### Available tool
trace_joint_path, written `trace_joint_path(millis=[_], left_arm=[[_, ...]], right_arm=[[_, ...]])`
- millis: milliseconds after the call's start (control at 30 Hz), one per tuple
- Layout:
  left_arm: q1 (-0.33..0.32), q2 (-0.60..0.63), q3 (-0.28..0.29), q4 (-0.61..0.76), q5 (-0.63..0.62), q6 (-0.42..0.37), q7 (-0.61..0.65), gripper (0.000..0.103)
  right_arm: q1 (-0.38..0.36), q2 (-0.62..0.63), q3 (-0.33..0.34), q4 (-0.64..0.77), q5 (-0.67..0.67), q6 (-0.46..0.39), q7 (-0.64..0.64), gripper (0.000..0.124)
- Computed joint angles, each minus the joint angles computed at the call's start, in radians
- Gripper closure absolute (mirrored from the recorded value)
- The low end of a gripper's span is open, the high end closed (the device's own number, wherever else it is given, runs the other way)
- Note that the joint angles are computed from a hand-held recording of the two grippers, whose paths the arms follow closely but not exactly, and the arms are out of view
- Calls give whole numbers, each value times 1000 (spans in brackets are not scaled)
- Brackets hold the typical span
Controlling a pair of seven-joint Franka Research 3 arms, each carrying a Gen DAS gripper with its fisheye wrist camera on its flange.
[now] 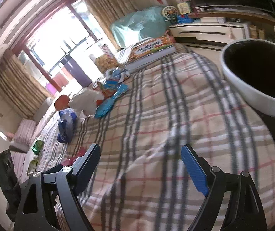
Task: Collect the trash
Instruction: 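Move both tools back over the table toward the remaining items, then grasp the pink brush with the left tool while the right tool grasps the white plastic bag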
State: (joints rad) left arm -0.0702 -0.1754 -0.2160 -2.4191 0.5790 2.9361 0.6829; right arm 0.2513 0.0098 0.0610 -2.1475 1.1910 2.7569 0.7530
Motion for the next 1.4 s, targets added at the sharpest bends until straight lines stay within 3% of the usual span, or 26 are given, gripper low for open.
trace_joint_path(millis=[200, 367, 633, 867, 1000, 1067, 1200, 1233, 1300, 1400], left_arm=[[18, -18, 18, -22, 7, 8, 31, 32], [-5, -6, 55, -23, -67, 14, 171, 31], [8, 46, 40, 15, -55, -10, 241, 32], [7, 64, 49, 20, -75, 18, 263, 50], [16, 67, 40, 26, -49, 13, 225, 50], [20, 68, 36, 30, -31, 7, 199, 51], [12, 73, 38, 38, -41, 0, 175, 51], [8, 76, 40, 40, -52, 2, 178, 51], [-2, 86, 40, 49, -74, 6, 187, 51], [-7, 107, 33, 74, -54, 4, 163, 51]], right_arm=[[17, 38, 20, 40, -58, 0, 33, 37], [26, 85, 39, 95, -113, -2, 59, 37], [39, 207, 65, 235, -298, -8, 192, 37], [67, 314, 76, 359, -508, -7, 333, 39], [111, 367, 45, 417, -674, 9, 453, 41], [135, 387, 23, 439, -761, 24, 512, 47], [147, 399, 1, 445, -880, 48, 592, 80], [126, 394, 20, 438, -869, 47, 578, 94], [78, 378, 61, 418, -826, 34, 533, 109], [-3, 330, 120, 363, -700, -4, 411, 118]])
